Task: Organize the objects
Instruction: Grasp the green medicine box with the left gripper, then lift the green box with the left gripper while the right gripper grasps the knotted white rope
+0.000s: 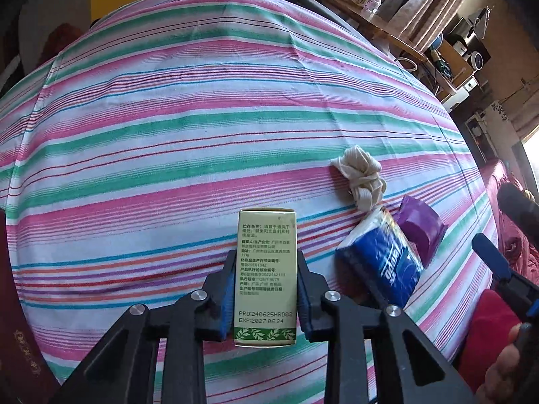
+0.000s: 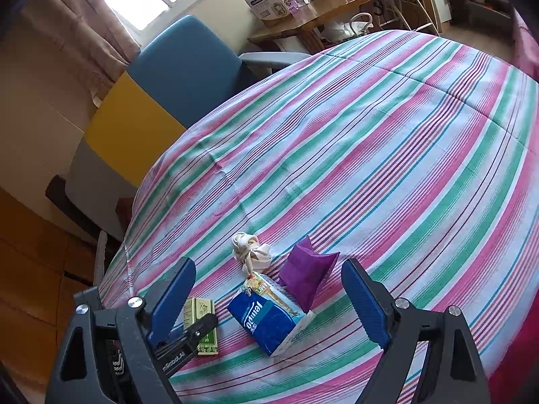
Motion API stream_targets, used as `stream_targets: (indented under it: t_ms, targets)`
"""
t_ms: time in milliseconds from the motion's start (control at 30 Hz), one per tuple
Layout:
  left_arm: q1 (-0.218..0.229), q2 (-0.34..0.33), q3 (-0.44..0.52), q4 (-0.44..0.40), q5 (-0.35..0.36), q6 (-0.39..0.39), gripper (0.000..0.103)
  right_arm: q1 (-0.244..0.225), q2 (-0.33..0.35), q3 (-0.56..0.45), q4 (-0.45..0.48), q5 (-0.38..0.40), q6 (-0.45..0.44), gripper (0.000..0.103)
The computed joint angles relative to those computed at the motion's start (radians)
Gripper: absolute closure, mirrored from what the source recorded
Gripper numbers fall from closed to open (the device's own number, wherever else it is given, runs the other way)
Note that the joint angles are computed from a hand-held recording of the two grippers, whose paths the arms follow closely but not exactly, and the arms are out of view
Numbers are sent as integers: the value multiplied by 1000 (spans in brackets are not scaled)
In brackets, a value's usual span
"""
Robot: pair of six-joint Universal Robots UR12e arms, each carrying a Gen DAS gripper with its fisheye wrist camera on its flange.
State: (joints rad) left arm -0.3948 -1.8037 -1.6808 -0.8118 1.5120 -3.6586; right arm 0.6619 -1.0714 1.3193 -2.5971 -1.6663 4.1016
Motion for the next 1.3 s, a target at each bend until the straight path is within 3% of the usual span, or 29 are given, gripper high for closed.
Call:
stream_targets:
  t_ms: [233,400,533,667,800,933,1100,1133,1167,1233,1300]
  targets:
    - [-10,72,-99,61,18,34,74,-7,-6,14,10,-10,59,15]
    - [-32,122,-168,106,62,45,74,-2,-2,0,43,-20,34,24]
    - [-49,137,-200,149,105,67,73,8,13,-32,83,-21,-37,39]
    - [-28,146,-215,171,50,60,73,21,43,-99,151,1,-172,44]
    - [-23,148,-225,193,34,58,73,40,113,-248,305,-36,-365,44]
    - [-17,149,-234,216,14,45,73,37,207,-417,509,-33,-489,44]
    - [-7,150,-244,240,-13,29,72,29,296,-553,689,-55,-522,44]
    - [-7,151,-246,241,-15,28,72,28,307,-567,708,-62,-520,48]
    - [-7,151,-246,242,-16,28,72,28,319,-582,724,-70,-523,65]
    - [-7,152,-247,243,-16,28,72,31,318,-572,699,-88,-532,73]
    - [-6,153,-250,249,-17,25,72,33,304,-549,655,-95,-532,73]
